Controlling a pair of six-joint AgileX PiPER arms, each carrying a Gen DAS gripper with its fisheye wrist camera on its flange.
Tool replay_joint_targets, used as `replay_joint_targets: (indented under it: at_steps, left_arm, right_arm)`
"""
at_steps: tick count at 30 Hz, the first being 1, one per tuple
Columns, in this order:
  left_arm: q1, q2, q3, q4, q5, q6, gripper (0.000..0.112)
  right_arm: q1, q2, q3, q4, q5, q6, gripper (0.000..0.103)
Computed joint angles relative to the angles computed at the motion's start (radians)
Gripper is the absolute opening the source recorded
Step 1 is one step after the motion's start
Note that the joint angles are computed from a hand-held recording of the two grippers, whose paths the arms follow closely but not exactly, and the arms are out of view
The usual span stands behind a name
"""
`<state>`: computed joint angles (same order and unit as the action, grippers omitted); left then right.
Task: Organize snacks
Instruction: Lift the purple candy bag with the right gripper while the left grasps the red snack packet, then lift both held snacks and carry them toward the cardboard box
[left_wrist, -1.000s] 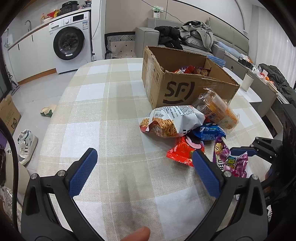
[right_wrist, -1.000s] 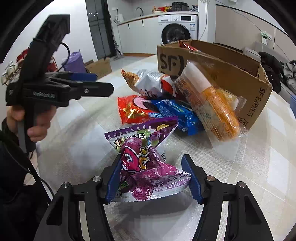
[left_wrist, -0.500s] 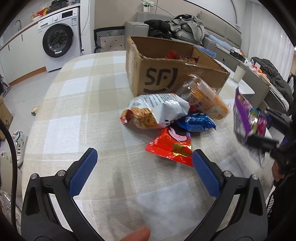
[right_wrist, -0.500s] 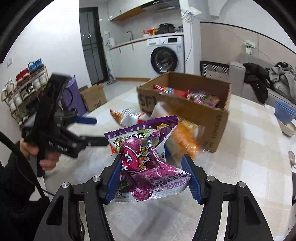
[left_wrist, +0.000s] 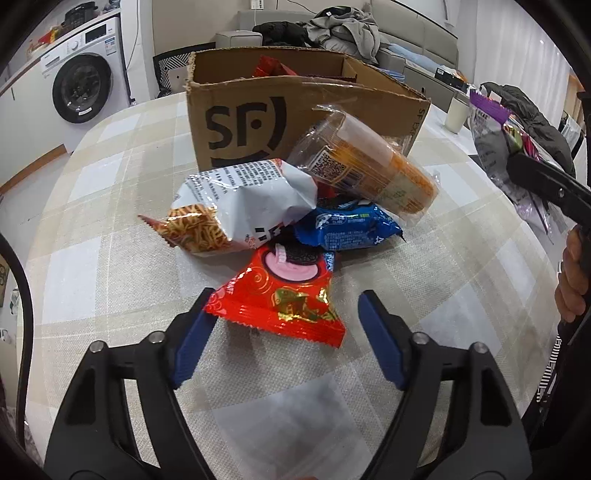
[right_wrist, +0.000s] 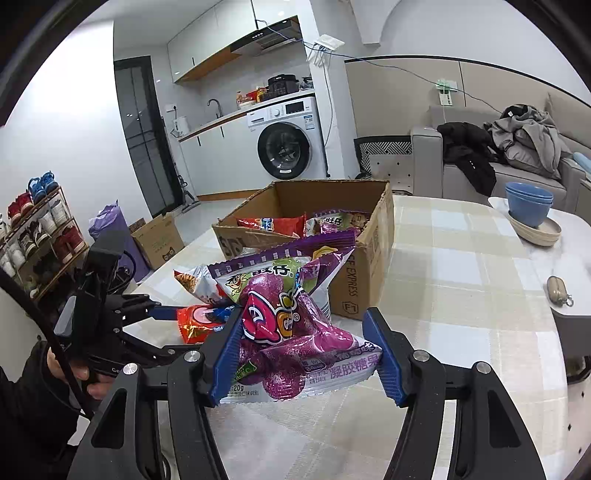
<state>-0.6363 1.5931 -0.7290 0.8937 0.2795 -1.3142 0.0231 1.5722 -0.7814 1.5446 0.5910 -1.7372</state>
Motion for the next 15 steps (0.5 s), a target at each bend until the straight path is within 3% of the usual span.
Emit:
replay_joint_targets:
  at_steps: [8,15]
  left_arm:
    - [0.015,0.016,0.005,0.122,-0.046,-0.124,0.037]
    - [0.021,0.019,-0.002,0.059,-0.057,-0.067,0.037]
  right_arm:
    - [-0.013,-0.012,0.011,-0.011,-0.001,0.008,0.065]
    - [0.005,-0.014,0.007,-0.015,-0.012,0.022,0.065]
